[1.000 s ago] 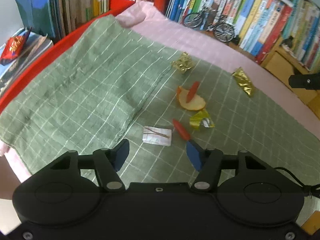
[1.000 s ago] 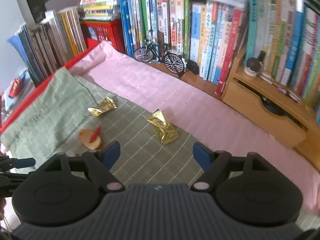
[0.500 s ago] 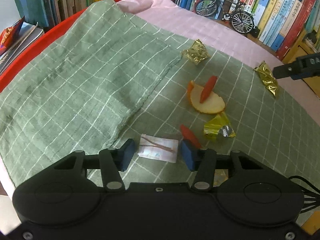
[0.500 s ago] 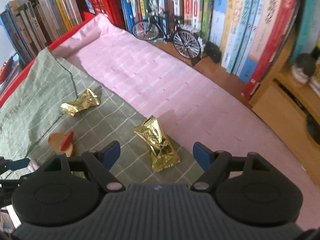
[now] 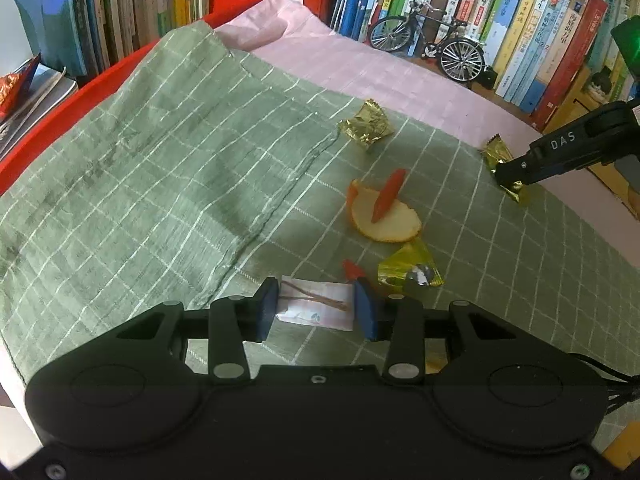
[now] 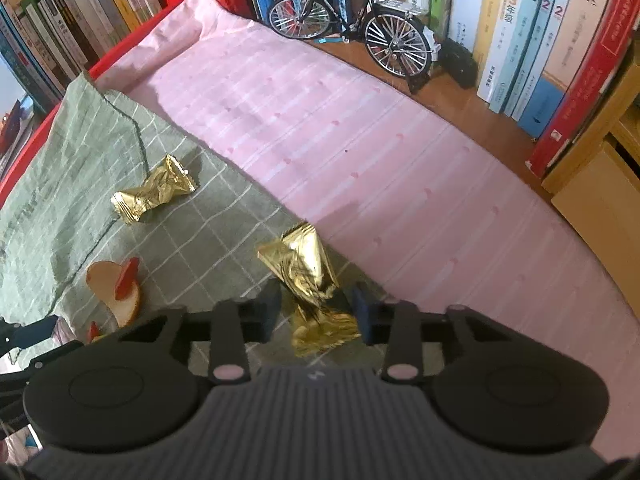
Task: Collect trash
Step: 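Grasp a gold candy wrapper with the right tool while the left tool grasps the white tissue, then carry the gold wrapper and white tissue over the black trash bin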
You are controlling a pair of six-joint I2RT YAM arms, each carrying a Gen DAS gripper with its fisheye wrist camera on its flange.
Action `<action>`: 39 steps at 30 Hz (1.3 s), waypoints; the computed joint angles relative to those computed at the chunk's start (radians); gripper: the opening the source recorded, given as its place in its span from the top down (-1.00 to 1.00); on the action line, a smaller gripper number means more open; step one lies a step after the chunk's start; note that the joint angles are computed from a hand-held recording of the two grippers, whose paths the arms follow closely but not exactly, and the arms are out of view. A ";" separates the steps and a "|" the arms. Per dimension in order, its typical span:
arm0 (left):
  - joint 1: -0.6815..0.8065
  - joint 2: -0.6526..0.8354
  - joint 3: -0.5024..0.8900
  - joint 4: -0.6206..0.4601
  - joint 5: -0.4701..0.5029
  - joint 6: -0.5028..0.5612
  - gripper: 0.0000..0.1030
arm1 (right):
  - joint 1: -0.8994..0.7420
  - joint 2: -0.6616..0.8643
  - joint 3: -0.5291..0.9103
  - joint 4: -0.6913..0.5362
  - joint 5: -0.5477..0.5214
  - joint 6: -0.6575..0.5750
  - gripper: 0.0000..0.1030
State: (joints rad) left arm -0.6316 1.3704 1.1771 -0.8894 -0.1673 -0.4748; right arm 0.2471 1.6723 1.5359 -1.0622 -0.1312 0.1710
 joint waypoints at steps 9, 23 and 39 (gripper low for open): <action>-0.005 -0.049 0.020 -0.066 -0.030 -0.026 0.25 | 0.006 -0.019 0.010 -0.014 0.011 0.016 0.27; -0.052 -0.113 0.108 -0.176 -0.065 -0.067 0.25 | 0.106 -0.136 0.083 -0.104 0.030 0.062 0.30; -0.143 -0.194 0.307 -0.365 -0.072 -0.029 0.25 | 0.382 -0.308 0.218 -0.306 0.259 0.352 0.30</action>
